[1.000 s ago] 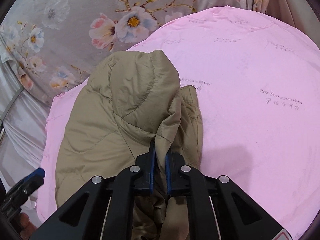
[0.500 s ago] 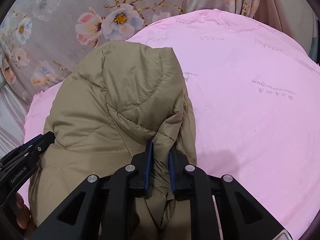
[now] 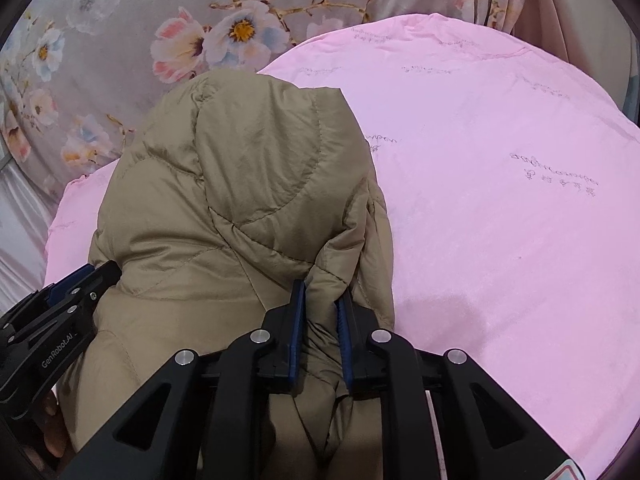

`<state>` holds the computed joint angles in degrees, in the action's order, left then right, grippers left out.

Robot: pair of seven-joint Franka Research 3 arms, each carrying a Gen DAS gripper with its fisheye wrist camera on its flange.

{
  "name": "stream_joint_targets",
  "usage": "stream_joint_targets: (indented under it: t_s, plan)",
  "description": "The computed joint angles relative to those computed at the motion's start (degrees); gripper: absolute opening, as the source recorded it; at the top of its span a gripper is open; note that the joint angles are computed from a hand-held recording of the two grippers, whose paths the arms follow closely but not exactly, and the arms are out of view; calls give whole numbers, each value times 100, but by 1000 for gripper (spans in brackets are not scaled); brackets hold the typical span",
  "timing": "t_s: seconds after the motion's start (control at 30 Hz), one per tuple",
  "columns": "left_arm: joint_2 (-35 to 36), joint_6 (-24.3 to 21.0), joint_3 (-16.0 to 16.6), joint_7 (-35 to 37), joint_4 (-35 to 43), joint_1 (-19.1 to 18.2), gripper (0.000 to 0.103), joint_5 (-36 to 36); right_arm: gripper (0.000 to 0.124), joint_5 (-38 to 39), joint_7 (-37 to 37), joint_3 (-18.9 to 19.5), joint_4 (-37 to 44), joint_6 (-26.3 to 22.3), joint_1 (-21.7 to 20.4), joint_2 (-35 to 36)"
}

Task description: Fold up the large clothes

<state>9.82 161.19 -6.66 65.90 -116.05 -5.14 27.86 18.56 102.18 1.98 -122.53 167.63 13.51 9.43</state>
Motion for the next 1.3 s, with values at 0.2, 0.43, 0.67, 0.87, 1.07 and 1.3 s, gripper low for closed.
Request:
stream_joint_targets:
  t_s: [0.2,0.43,0.67,0.87,1.07,1.3]
  plan:
    - [-5,-384,-191,900,609,250,39,-1248,26,1108,-592,153,315,-162,-258,-360]
    - [1013,-1105,-116,802,2374,42,39,-1143,49,597,5,73,1580,-239,-223,409]
    - [2047,-1719,7,707,3561,-228,39,-970,36,-907,1350,-595,2257,-711,401,1316]
    - [2335,-1633,38,647,3683,-304,39,-889,32,-1178,1463,-588,2207,-514,345,1506]
    - [2634,-1640,97,566,3925,-401,40,-763,32,-1090,1360,-502,2303,-459,237,1705]
    - [2723,-1468,178,414,3883,-473,40,-625,32,-915,1201,-451,2361,-420,197,1812]
